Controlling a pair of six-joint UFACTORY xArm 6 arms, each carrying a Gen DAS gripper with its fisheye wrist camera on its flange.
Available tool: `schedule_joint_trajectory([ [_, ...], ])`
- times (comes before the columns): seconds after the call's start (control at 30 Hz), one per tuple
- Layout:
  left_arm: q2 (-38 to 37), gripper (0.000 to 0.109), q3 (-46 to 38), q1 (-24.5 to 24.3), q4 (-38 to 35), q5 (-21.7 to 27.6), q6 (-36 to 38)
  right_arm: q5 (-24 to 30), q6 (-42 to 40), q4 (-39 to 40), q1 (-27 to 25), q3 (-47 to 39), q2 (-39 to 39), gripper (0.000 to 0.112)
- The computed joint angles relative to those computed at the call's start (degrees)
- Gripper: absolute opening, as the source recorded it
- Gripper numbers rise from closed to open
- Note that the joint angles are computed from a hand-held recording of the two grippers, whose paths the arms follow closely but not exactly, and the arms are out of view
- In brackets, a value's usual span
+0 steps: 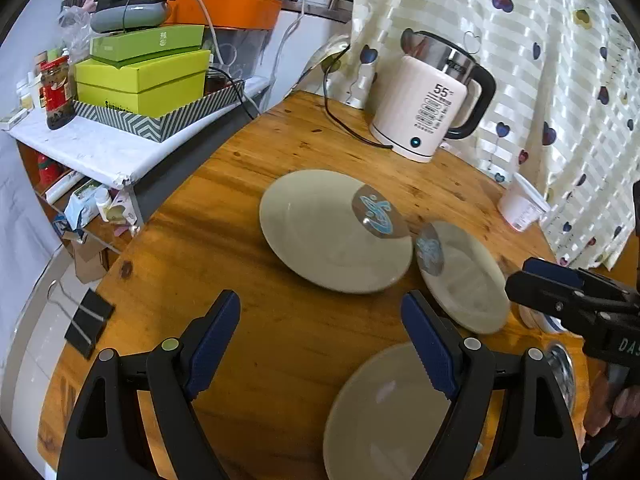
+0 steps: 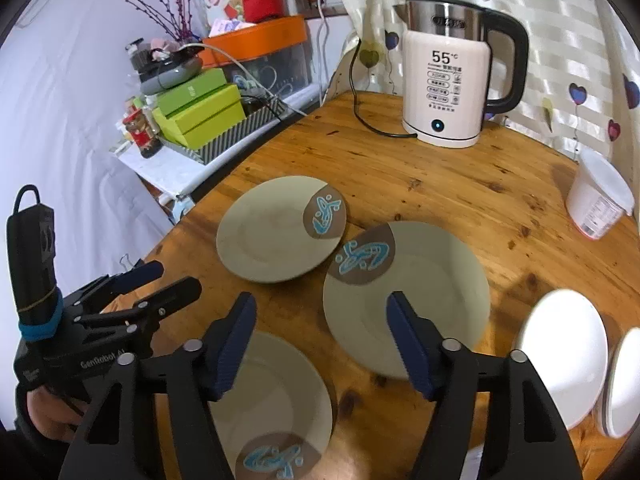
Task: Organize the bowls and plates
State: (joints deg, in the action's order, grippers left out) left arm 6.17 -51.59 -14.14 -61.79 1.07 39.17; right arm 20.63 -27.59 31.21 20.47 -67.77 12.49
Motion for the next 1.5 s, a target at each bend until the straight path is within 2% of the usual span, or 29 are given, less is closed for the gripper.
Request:
schedule_joint_trajectory([
  [0.2, 3.74, 0.079, -4.03, 1.55, 0.29, 0.19, -0.22, 6.06, 0.57, 0.1, -1.15, -10.82, 8.06, 0.057],
  [0.3, 5.78, 0.073, -5.97, 3.07, 2.95, 1.35, -3.44, 10.1, 0.81, 1.17, -2.08, -16.91, 12.34, 0.053],
  [0.6, 10.2, 0.07, -10.47, 4.63, 3.74, 3.74, -4.57, 16.47, 2.14, 1.3, -3.3, -29.78, 22.59, 0.041],
  [0.67, 11.03, 0.066, -11.4, 4.88, 3.95, 4.45, -4.82, 17.75, 2.82, 1.5, -3.55, -32.34, 24.51, 0.038],
  [0.87, 12.68, 0.064, -13.03, 5.42, 5.43, 5.91, -6.66, 20.52, 4.35, 0.75, -3.85, -38.8, 29.19, 0.035],
  [1.03, 13.59, 0.064, -13.99, 5.91, 4.41, 6.89, -6.23, 22.66, 4.81, 0.29, -3.9, -42.39, 31.77, 0.031],
  [1.13, 14.2, 0.058, -14.68, 6.11, 4.37, 8.05, -6.23, 23.28, 5.34, -0.26, -3.77, -43.92, 32.98, 0.029],
  [1.23, 14.67, 0.056, -15.46, 6.2, 2.76, 9.06, -4.98, 23.73, 5.61, -0.21, -3.84, -44.75, 33.67, 0.028],
  [1.43, 15.33, 0.055, -16.61, 6.42, 0.16, 9.91, -3.29, 24.1, 6.4, -0.68, -4.01, -45.48, 34.38, 0.019],
  [1.5, 15.47, 0.043, -16.83, 6.59, 0.14, 10.55, -3.59, 24.22, 6.21, 0.09, -4.16, -45.49, 34.47, 0.019],
])
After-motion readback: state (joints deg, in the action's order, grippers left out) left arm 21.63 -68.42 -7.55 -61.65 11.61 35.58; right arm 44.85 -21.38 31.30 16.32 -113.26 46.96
